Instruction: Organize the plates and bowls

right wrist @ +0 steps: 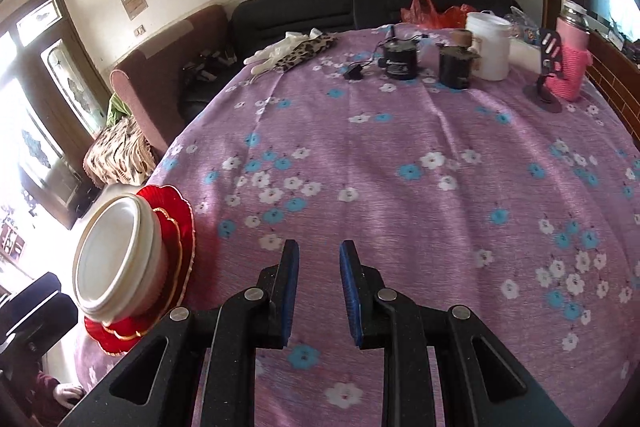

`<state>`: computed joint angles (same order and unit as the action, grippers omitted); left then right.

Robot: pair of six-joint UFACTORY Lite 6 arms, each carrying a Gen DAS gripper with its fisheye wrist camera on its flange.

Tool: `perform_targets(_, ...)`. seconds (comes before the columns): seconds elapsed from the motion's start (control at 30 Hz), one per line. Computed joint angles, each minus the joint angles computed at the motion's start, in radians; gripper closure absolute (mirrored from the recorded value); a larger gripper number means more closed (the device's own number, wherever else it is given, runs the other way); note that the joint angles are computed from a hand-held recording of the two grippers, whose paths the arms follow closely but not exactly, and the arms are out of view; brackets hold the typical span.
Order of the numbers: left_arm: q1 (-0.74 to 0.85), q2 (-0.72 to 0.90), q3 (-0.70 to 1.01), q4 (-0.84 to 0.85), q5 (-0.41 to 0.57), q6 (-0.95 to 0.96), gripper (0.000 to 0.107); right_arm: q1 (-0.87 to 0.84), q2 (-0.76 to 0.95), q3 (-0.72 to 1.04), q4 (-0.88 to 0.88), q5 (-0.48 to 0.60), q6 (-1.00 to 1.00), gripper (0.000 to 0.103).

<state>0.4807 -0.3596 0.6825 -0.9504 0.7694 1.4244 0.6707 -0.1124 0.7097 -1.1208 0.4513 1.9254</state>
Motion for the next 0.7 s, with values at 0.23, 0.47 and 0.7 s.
perform_targets(0.23, -0.236, -0.332, -0.251, -0.089, -0.275, -0.055, 0.029, -0.003, -0.272, -0.244, -0.035, 0.052, 0.018, 0.080)
perform_targets(0.47, -0.136, -0.381, -0.305, -0.150, -0.239, -0.036, 0.021, 0.056, -0.385, -0.411, -0.274, 0.019, 0.277, 0.080)
perform_targets(0.7, 0.204, -0.408, -0.313, -0.220, -0.025, 0.161, 0.013, 0.349, -0.325, -0.420, -0.574, 0.182, 0.690, 0.080)
